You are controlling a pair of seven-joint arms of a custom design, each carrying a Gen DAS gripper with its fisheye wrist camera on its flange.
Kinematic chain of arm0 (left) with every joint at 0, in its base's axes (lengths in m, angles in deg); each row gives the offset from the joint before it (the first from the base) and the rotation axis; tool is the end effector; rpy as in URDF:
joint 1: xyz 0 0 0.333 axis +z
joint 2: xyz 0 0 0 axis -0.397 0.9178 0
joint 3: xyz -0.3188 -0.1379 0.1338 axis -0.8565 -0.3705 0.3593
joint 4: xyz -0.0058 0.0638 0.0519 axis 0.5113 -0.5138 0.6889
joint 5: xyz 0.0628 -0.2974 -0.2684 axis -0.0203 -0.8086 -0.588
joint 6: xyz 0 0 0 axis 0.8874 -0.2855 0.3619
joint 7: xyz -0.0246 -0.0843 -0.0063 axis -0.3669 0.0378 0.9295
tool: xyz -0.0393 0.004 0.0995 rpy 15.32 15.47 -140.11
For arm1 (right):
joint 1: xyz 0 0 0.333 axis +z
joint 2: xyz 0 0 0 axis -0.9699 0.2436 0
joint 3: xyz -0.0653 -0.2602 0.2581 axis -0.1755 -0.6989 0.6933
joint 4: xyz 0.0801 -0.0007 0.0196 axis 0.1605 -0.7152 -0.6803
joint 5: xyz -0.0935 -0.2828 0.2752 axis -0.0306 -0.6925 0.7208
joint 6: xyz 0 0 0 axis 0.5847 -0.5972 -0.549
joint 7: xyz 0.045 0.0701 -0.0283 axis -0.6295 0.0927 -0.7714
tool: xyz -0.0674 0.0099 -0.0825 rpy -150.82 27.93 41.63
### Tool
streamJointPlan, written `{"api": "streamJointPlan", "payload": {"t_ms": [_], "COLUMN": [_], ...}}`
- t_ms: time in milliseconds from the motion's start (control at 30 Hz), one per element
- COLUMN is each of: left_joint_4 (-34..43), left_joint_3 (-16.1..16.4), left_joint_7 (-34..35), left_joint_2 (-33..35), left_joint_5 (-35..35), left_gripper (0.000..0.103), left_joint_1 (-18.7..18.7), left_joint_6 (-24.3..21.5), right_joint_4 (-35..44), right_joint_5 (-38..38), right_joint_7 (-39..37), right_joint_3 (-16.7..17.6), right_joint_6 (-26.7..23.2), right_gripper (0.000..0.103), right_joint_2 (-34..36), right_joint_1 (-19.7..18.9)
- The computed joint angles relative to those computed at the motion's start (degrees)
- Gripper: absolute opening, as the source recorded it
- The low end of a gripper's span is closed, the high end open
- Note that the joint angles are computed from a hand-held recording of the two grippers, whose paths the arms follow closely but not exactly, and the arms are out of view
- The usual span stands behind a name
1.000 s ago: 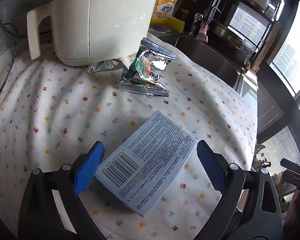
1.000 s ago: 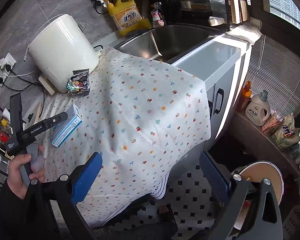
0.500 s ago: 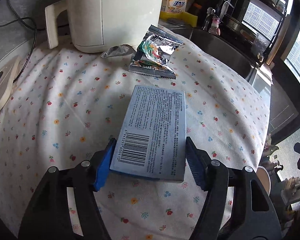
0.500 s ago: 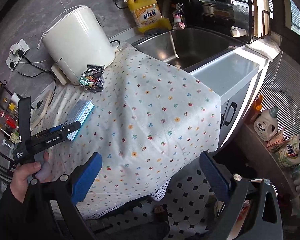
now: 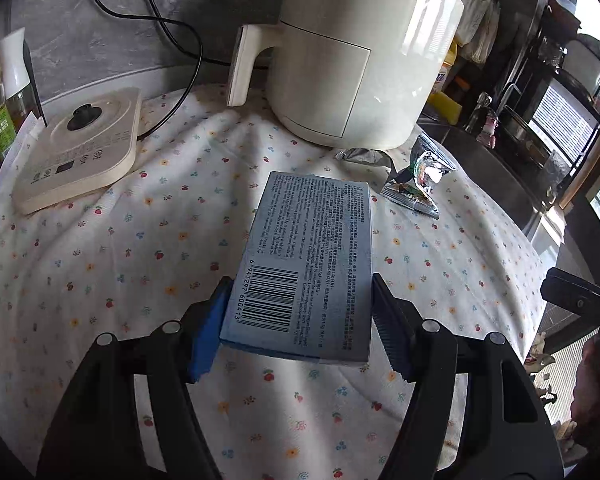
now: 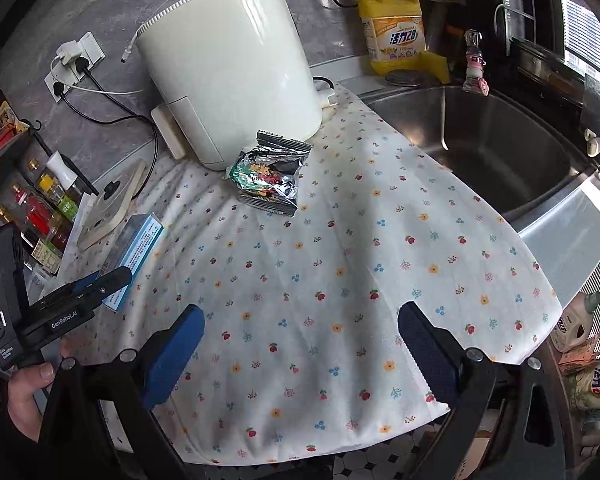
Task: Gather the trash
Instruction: 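Grasp the blue-and-white box with the left gripper, then grasp the silver snack bag with the right gripper while the left holds the box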
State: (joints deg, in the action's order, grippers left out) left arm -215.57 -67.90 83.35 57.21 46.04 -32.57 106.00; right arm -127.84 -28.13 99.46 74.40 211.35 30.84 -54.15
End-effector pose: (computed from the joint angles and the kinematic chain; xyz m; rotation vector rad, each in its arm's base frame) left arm 0.4489 -0.2818 0.5563 -1.8702 1.8894 -0.9057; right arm 0.4493 0.2174 0.5476 -1.7882 1.7763 -0.3203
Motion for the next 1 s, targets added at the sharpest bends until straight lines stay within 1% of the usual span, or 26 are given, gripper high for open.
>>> {"api": "streamJointPlan", "payload": {"t_ms": [200, 333, 400, 500, 667, 767, 833, 867, 900, 933, 967, 1000], "left_joint_4": [-2.91, -4.92, -5.77, -6.30, -8.13, -9.95, -11.20, -11.78, -12.32, -12.84, -13.35, -13.82], "left_joint_3": [1.52, 2.74, 3.24, 3.61, 2.84, 2.52, 1.74, 1.26, 0.84, 0.48, 0.06, -0.45], "left_joint_7": [0.14, 0.87, 1.77, 3.02, 3.13, 2.17, 1.32, 0.78, 0.24, -0.23, -0.75, -1.36], "left_joint_2": [-3.15, -4.85, -5.36, -5.61, -8.13, -9.95, -11.43, -12.22, -13.04, -13.85, -14.72, -15.60], "left_joint_5": [0.04, -2.29, -3.79, -5.78, -6.93, -8.63, -9.05, -9.21, -9.39, -9.53, -9.60, -9.62], "left_gripper": [0.068, 0.068, 0.068, 0.068, 0.068, 0.068, 0.068, 0.068, 0.068, 0.068, 0.068, 0.068], "left_joint_1": [3.19, 5.01, 5.63, 6.37, 8.19, 8.99, 9.84, 10.24, 10.59, 10.90, 11.25, 11.61], "left_joint_6": [0.12, 0.81, 1.38, 1.40, 1.52, 2.03, 2.02, 1.88, 1.71, 1.52, 1.29, 1.02], "right_joint_4": [9.54, 16.45, 19.56, 23.70, 28.91, 32.37, 34.15, 35.26, 35.82, 35.46, 35.69, 35.64], "right_joint_5": [-0.88, -3.06, -6.00, -8.07, -10.15, -12.36, -12.67, -11.51, -10.88, -11.14, -9.92, -8.92], "right_joint_7": [-0.13, 1.76, 4.51, 7.15, 8.87, 9.84, 9.51, 8.61, 8.50, 9.37, 8.56, 7.67], "right_joint_3": [1.33, 2.19, 2.08, 1.86, 1.53, 0.79, 0.92, 1.44, 1.52, 1.19, 1.75, 2.21], "right_joint_6": [1.97, 1.86, 1.04, -0.39, -2.45, -5.07, -6.74, -8.51, -9.49, -8.90, -9.47, -9.59], "right_gripper": [0.095, 0.095, 0.095, 0.095, 0.095, 0.095, 0.078, 0.057, 0.049, 0.040, 0.032, 0.030], "right_joint_2": [10.95, 17.87, 20.72, 24.45, 29.21, 31.81, 33.13, 33.81, 34.15, 33.83, 33.79, 33.64], "right_joint_1": [-0.20, -0.66, -0.63, -0.63, -0.57, 0.21, 0.22, -0.25, -0.44, -0.22, -0.71, -1.09]}}
